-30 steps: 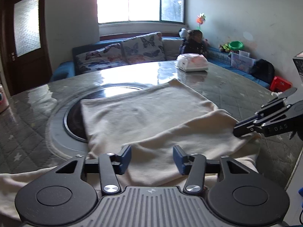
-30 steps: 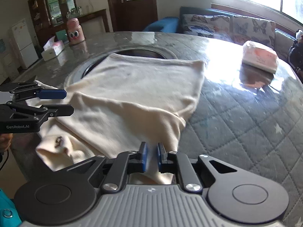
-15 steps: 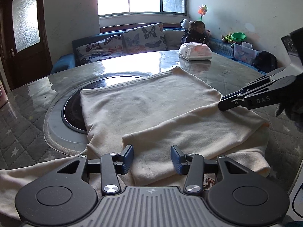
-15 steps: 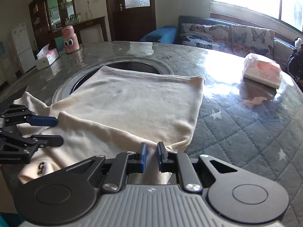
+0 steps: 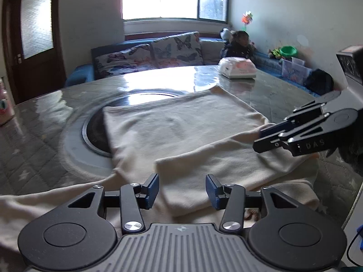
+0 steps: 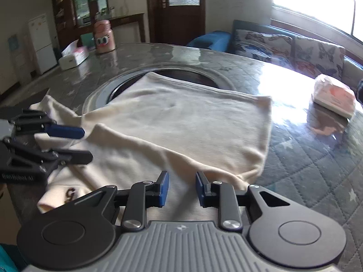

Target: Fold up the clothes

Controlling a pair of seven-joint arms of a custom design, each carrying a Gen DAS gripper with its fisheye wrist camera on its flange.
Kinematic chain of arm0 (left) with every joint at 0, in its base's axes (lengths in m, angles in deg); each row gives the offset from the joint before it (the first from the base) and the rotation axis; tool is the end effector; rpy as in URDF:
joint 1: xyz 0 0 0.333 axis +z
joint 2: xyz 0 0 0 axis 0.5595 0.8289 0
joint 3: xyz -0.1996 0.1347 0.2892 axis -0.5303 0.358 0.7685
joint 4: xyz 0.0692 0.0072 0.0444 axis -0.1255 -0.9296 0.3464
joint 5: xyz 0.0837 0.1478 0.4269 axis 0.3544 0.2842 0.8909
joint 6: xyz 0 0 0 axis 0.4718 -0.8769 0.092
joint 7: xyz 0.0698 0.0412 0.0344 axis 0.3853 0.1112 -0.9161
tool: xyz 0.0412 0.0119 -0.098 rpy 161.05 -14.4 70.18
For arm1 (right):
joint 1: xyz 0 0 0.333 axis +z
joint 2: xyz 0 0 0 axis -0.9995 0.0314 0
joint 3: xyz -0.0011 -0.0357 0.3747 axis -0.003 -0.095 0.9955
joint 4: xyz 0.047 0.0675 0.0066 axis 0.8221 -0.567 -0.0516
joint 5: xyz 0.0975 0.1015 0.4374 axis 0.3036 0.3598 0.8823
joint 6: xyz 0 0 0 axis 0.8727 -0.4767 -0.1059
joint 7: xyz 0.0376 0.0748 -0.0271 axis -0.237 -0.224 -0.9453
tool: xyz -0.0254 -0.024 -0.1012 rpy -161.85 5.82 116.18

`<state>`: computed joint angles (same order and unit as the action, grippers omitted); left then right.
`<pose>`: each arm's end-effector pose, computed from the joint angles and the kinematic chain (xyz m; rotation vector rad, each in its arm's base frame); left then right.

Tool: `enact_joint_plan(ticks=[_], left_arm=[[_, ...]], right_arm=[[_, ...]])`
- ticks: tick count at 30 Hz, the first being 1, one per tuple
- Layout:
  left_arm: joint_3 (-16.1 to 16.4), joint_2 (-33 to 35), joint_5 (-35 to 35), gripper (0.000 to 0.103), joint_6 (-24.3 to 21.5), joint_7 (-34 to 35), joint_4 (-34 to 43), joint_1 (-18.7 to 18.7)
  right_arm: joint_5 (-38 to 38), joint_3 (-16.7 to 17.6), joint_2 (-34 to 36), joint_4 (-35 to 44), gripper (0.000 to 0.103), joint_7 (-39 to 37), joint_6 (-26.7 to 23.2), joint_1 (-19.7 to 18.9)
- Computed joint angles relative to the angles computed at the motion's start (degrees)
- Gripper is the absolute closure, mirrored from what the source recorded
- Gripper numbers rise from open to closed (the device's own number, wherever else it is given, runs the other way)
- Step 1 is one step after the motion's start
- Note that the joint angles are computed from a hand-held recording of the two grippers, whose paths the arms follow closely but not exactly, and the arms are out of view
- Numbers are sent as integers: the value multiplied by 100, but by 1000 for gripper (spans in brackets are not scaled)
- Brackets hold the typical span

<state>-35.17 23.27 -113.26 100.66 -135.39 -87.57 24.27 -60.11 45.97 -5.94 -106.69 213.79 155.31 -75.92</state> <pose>0.5015 -0.0853 0.4589 -0.9120 2.3874 -1.1949 0.4635 0.2729 0.4507 -1.7903 1.7037 -0.6768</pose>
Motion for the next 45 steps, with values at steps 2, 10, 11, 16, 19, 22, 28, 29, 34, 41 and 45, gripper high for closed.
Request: enact_joint_plan(ticks=[2,10,11,16,19,22,28,29,34,41,45], left_arm=[[37,-53,-48,50,134,-16,-34,57],[192,-40,110,43,879,-623,-49,283],[206,-10,74,43,1045,-642,-36,297],[232,322,277,43,1832,-1361,164,459],[275,526,397,43,2282,-1718,285,486],[237,718,821,42,2727,-2347,340,554],[209,1008,2294,42,2805,-4175,415,770],[215,1050,2449,42,2865,-4380,433,764],[443,1163,2066,64,2869,-4255,589,503],[510,987,-647,95,2646,-1655,879,291],[331,569,-1465,96,2045,-705,807,452]], right_arm=[[-77,24,84,118,76,-64,131,34],[291,-145,767,696,75,-1035,578,471],[422,-185,842,742,75,-1192,604,547],[983,-354,963,803,74,-1841,527,836],[1060,-389,904,772,73,-1919,498,883],[1022,-381,817,738,73,-1877,458,854],[913,-306,690,669,71,-1761,431,767],[883,-288,667,654,71,-1728,429,748],[714,-202,545,573,70,-1516,410,643],[438,-86,361,445,70,-1144,348,459],[194,-14,244,366,70,-803,345,314]])
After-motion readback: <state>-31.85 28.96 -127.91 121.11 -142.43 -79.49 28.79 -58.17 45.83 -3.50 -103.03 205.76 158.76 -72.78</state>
